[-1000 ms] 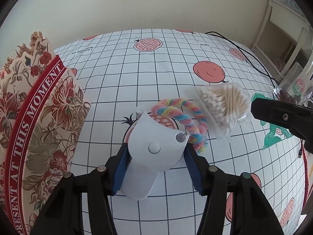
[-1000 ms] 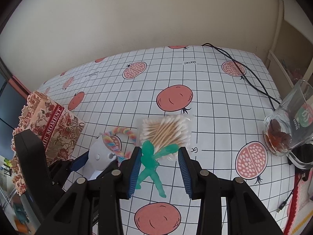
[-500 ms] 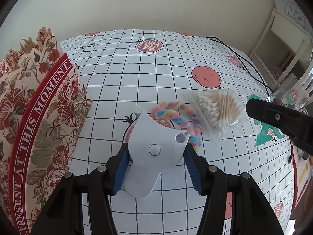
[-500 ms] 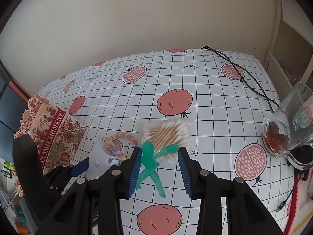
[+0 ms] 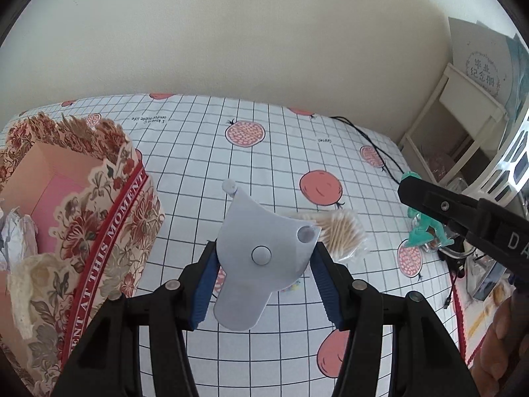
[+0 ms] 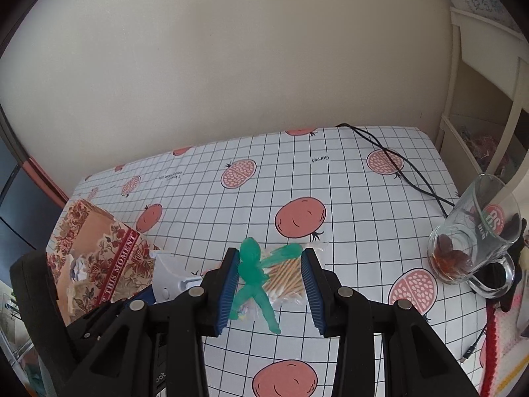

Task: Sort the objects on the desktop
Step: 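Lift the white piece with the left tool while the right tool lifts the green figure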

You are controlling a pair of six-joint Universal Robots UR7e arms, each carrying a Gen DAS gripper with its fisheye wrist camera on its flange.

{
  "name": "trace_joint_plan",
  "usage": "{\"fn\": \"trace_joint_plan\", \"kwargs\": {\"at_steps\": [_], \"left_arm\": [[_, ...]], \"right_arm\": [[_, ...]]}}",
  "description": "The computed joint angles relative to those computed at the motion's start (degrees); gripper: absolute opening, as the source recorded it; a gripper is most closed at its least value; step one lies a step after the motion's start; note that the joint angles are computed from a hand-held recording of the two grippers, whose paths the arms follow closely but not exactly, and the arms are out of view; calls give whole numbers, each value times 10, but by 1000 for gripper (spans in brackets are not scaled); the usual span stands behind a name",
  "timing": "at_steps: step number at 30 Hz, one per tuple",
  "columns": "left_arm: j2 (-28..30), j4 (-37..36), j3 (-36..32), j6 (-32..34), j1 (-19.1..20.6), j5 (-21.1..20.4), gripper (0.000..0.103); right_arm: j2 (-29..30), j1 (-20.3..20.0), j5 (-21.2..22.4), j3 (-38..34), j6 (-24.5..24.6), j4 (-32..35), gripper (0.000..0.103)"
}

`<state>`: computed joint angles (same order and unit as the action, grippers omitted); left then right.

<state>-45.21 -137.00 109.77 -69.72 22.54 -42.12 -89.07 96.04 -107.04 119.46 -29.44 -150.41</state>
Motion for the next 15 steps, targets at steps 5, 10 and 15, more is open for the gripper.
{"fn": "trace_joint_plan", "kwargs": {"at_steps": [5,10,15], "left_arm": [[-23,15,2,-20,-15,31,57],[-50,2,16,-36,-27,50,57],[-80,21,28,-67,-38,68,57]], "right_arm": [[-14,8,25,-8,26,-3,42],[-26,18,42,-10,39,-5,42],[-43,30,63,-4,42,-14,41]]}}
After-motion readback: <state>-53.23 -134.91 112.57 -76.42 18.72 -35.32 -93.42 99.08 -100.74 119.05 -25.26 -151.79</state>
